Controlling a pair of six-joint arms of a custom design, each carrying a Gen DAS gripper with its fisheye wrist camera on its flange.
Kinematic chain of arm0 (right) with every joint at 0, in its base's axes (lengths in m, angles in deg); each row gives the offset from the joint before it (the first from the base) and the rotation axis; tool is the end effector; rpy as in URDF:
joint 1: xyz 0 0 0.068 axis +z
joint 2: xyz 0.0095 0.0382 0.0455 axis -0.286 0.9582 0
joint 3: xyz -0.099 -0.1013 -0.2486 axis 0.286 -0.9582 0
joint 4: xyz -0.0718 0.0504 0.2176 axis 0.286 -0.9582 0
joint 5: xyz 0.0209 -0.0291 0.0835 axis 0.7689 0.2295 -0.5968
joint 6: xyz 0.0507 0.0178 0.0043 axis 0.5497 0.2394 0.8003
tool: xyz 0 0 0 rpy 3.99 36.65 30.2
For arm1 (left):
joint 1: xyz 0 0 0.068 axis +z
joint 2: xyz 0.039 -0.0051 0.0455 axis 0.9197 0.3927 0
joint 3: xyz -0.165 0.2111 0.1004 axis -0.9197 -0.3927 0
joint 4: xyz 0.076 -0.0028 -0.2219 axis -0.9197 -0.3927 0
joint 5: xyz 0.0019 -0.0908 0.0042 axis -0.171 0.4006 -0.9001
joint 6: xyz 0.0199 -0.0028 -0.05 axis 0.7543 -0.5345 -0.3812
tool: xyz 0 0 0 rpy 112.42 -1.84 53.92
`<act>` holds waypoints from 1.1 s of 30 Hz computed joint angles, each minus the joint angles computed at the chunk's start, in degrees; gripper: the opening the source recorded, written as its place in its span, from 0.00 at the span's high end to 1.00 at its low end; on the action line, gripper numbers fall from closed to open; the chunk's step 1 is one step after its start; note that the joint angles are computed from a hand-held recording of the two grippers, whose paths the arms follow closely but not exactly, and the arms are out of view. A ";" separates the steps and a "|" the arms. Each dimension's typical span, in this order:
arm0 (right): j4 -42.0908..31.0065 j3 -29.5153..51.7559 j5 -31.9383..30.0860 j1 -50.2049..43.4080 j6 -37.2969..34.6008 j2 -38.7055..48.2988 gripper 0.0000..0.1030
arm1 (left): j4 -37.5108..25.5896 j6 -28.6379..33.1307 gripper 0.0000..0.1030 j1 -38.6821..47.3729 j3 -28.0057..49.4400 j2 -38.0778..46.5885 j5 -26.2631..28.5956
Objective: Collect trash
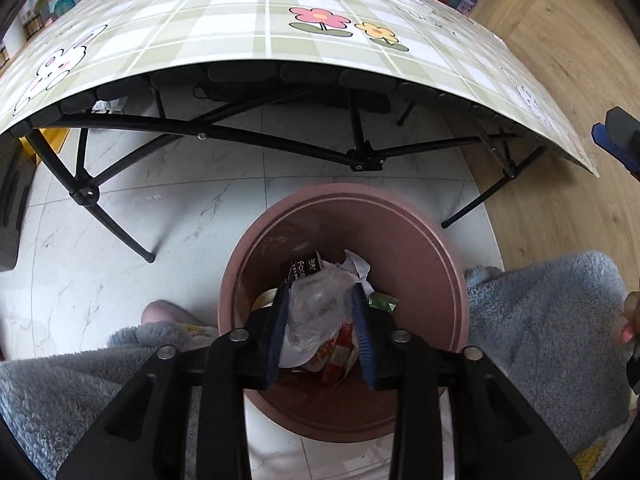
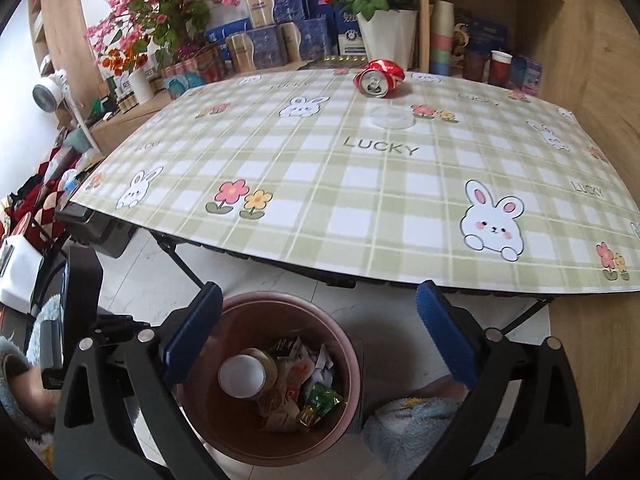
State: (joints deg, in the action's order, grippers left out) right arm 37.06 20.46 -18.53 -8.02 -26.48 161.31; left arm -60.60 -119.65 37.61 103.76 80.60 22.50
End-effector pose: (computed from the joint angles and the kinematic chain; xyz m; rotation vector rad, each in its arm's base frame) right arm 0.2997 0.0593 0.1719 -0.6717 2.3089 0.4273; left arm 0.2139 -0.1154 0.0964 -0.3064 2.6688 -0.2430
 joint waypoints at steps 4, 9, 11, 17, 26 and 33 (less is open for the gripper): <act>-0.08 -0.28 -0.04 -0.84 -0.21 -0.45 0.07 | 0.62 -0.54 0.48 0.13 -0.89 -1.24 -0.65; -0.07 0.19 0.08 -1.49 0.09 -0.43 0.06 | 1.11 -2.15 0.30 -0.30 -2.54 -5.28 -3.53; -0.09 0.57 0.30 -1.73 0.12 -0.43 0.06 | 1.17 -2.70 0.25 -0.47 -3.25 -7.63 -5.54; -1.29 3.30 0.63 -2.73 0.17 0.34 0.06 | -1.37 -2.89 0.12 0.24 -4.02 -16.62 -11.37; -3.35 10.00 1.36 -3.33 -0.48 3.75 0.06 | -11.22 3.87 0.06 6.39 2.11 -25.63 -18.56; -7.88 21.88 1.89 -2.74 -0.48 11.41 0.06 | -11.87 11.90 0.06 15.84 6.73 -26.93 -16.35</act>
State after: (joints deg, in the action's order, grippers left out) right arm 29.19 42.34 -16.64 -10.76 -26.95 172.72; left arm -72.47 -107.75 53.45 110.49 53.67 6.15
